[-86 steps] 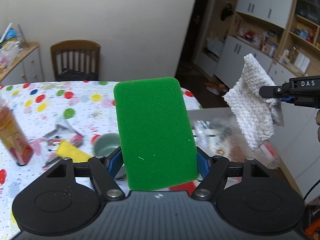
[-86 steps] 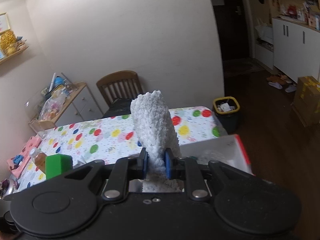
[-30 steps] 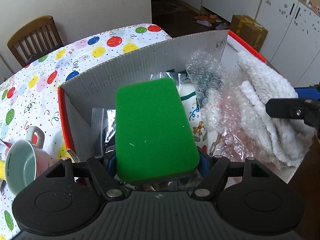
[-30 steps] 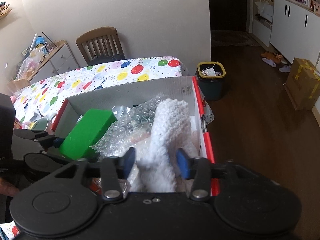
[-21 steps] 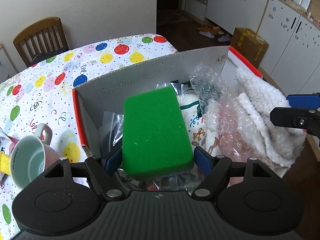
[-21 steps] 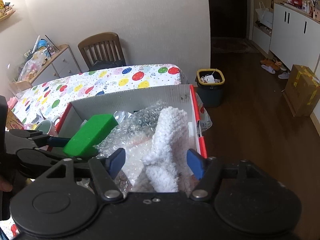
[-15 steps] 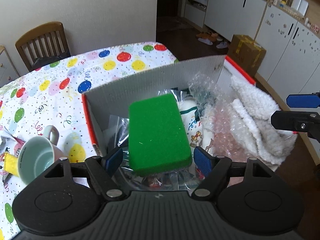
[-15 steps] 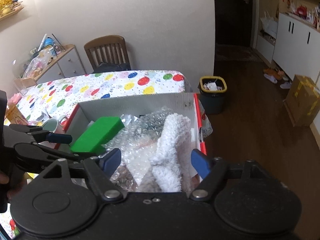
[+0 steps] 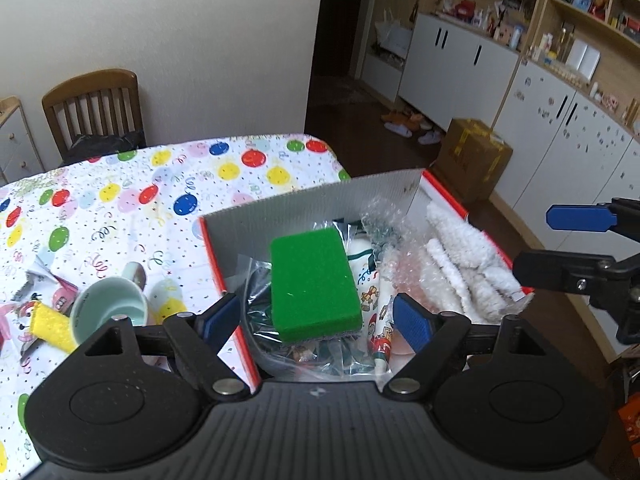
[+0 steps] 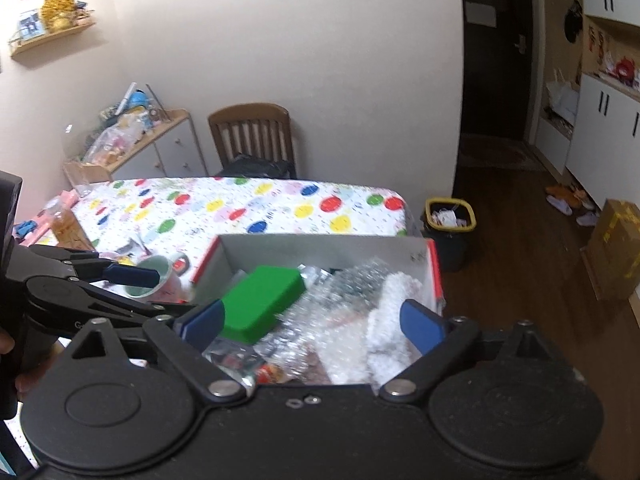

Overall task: Organize soft objects
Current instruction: 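Open both tools to release the sponge and cloth in the box, then move both tools back over the table toward the yellow sponge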

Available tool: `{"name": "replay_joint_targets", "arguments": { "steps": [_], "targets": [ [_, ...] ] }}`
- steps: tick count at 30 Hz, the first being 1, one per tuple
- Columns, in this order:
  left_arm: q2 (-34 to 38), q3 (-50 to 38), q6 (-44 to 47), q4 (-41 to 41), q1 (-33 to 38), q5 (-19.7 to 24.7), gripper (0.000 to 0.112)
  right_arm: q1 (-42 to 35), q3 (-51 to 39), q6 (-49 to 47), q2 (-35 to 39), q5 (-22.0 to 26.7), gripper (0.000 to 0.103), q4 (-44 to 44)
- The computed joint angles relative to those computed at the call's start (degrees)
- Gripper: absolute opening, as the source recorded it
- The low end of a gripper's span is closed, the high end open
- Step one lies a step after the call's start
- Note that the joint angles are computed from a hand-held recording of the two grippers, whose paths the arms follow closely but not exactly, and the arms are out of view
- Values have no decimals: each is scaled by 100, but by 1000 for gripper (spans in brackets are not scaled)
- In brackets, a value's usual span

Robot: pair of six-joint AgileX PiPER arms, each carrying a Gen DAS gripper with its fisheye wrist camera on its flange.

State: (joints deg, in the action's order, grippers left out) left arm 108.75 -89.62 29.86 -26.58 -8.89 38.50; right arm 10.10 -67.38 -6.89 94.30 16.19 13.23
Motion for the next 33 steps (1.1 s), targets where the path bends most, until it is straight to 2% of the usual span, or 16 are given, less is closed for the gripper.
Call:
{"name": "replay_joint_targets", "arguments": {
  "steps": [6, 12, 19, 25, 33],
  "targets": [
    [-487, 431, 472, -511, 309, -59, 84, 270, -57, -47, -90, -59, 102, 114],
    [-878, 791, 1110, -1094, 763, 0, 95, 603, -198, 193, -89, -84, 102, -33],
    [-1221, 1191, 2036, -1842, 1482, 187, 101, 1127, -511, 1126, 96, -61, 102, -837],
    [-1168, 1272, 2582, -2192, 2211, 480, 101, 1593, -1003, 2106, 463, 148, 103, -1692],
    [-849, 1263, 3369, -2586, 3041, 302, 101, 2108, -2044, 2614, 1266, 601, 102, -2056]
  ]
}}
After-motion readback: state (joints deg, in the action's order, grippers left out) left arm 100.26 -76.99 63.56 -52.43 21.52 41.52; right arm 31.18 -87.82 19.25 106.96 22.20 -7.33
